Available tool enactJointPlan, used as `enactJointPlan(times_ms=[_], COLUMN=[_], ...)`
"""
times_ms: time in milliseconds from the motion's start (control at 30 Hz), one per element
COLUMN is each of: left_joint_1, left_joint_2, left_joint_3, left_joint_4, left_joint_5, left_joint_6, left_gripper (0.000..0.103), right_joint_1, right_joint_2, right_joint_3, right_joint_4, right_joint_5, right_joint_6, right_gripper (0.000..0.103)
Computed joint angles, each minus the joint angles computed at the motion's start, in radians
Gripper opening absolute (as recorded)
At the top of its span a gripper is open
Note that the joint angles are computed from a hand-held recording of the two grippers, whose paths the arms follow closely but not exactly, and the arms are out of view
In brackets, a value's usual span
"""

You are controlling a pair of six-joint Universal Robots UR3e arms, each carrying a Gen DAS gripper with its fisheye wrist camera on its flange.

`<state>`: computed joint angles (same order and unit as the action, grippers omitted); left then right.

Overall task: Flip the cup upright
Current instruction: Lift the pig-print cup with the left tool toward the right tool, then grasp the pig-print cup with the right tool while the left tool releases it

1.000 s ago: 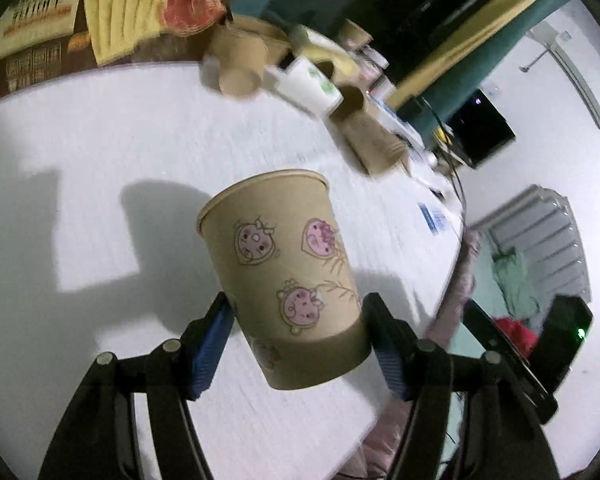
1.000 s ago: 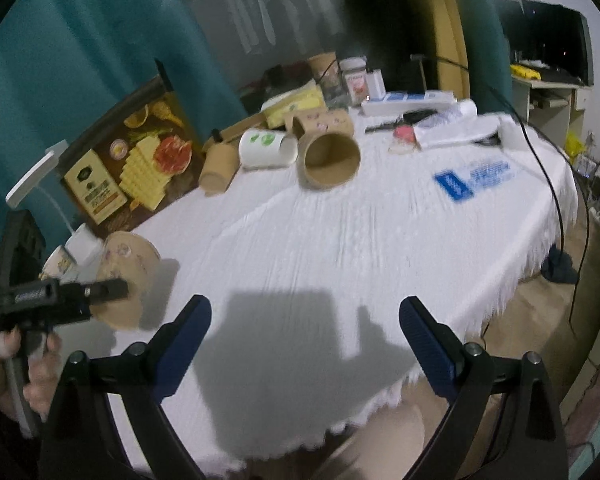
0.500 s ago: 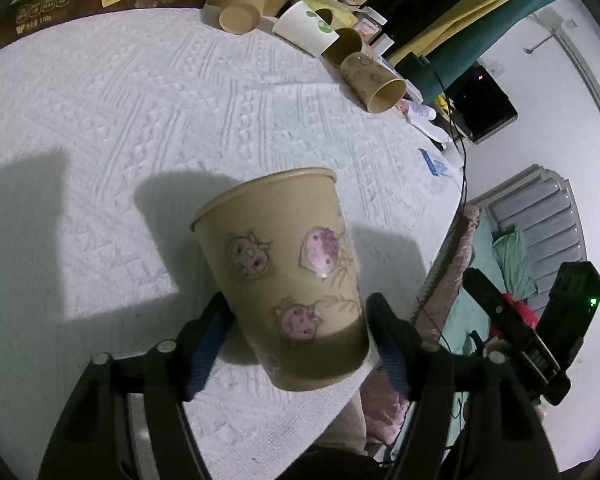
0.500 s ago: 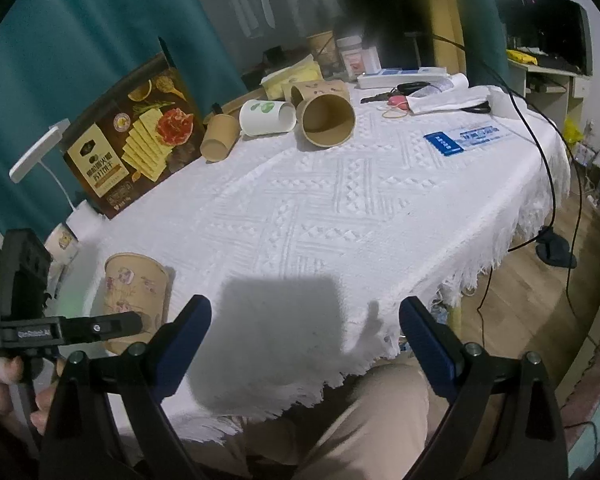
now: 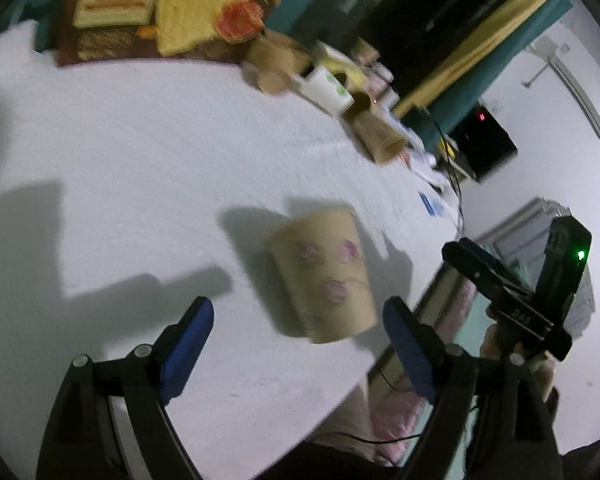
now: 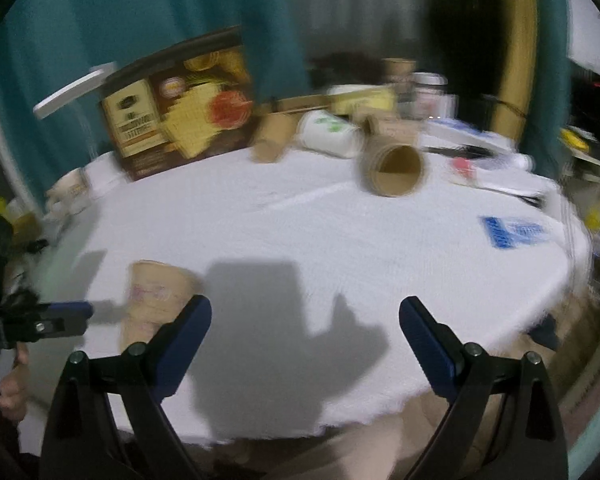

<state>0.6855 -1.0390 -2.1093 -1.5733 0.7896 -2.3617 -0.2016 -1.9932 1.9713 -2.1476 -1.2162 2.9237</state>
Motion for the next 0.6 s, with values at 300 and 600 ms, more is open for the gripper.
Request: enactJointPlan(times_ms=[300, 600], left_joint_1=[0.307, 0.462], left_joint_2=[0.128, 0.131], left_joint_3=[-0.011, -0.002], left_joint_4=[-0.2, -0.35], left_joint_5=[-0.035, -0.046], left_joint_6=[0.287, 0.481], left_gripper=[0.087, 0.087], right_joint_1=[0.163, 0.221], right_joint_2=[0.377, 0.611], right_joint_3=[-0.302, -0.532], right_joint_4=[0.174, 0.316], right_joint_5=[0.146, 0.163], right_joint_6=[0.004, 0.013], right_gripper=[0.094, 0.094])
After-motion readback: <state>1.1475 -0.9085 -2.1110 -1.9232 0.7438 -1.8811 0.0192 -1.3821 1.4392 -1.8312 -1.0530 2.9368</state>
